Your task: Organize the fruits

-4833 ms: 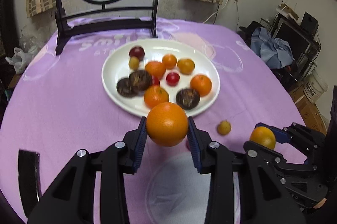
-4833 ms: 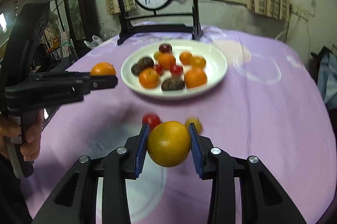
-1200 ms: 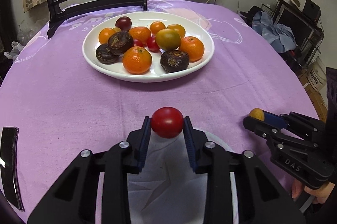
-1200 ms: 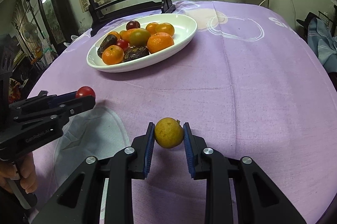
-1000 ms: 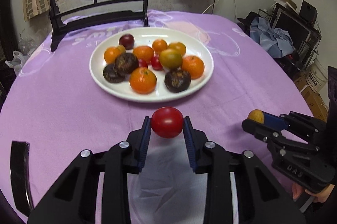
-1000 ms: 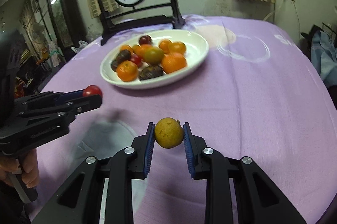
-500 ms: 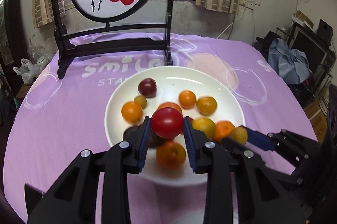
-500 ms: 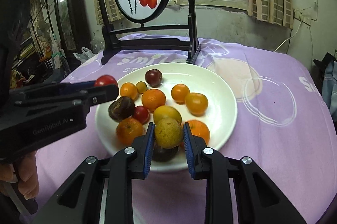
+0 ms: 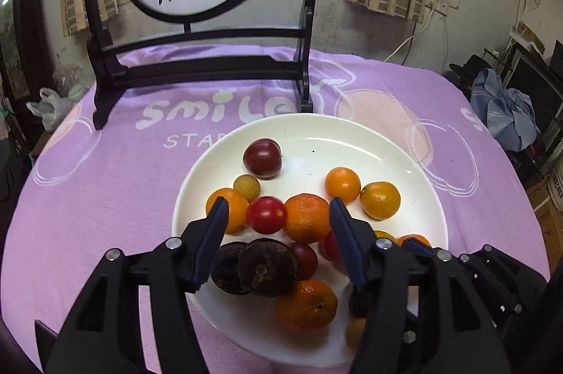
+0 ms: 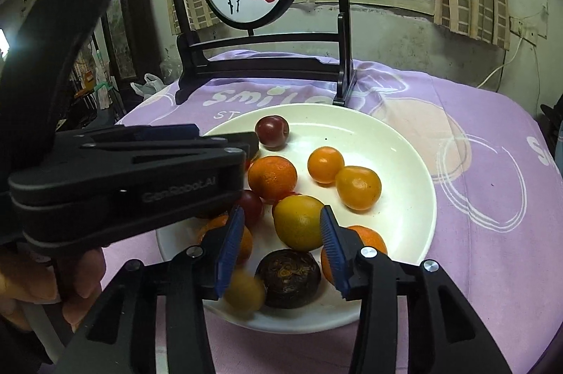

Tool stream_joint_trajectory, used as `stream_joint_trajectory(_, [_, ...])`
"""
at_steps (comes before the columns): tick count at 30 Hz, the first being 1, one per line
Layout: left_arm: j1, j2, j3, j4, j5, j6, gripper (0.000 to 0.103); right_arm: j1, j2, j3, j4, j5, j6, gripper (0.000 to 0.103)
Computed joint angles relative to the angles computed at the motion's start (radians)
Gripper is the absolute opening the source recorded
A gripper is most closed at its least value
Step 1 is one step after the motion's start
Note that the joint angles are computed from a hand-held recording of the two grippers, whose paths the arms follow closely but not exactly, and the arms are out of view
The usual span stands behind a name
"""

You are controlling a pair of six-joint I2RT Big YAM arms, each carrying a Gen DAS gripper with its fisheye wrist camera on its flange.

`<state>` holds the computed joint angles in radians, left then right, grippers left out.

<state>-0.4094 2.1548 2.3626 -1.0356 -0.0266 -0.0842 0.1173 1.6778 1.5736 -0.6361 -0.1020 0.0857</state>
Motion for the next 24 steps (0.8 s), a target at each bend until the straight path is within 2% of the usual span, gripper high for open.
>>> stream_joint_trajectory(5, [0.0,-0.072,-0.097,0.046,0.004,-0.011,0.065,-0.02,-0.058,-0.055,0.016,-0.007,0.038,0.053])
stream_joint_trajectory(10, [-0.006,-0.197,-0.28,0.132,0.011,-0.013,0.073,-0.028,-0.136,-0.137,0.024,-0.01,0.038,0.055])
stream_joint_trajectory(13, [-0.013,-0.276,-0.399,0.189,0.004,-0.008,0.082,-0.016,-0.182,-0.185,0.016,0.036,0.021,0.065])
stream_joint_trajectory(17, [-0.021,-0.367,-0.535,0.242,-0.012,-0.025,0.086,0.004,-0.238,-0.25,0.002,0.105,0.031,0.083])
stream_joint_trajectory(20, [-0.027,-0.428,-0.625,0.267,-0.01,-0.026,0.088,0.01,-0.268,-0.287,-0.011,0.115,0.047,0.086])
stream_joint_trajectory(24, [-0.039,-0.508,-0.745,0.314,-0.052,-0.021,0.093,0.025,-0.315,-0.348,-0.004,0.153,0.072,0.09])
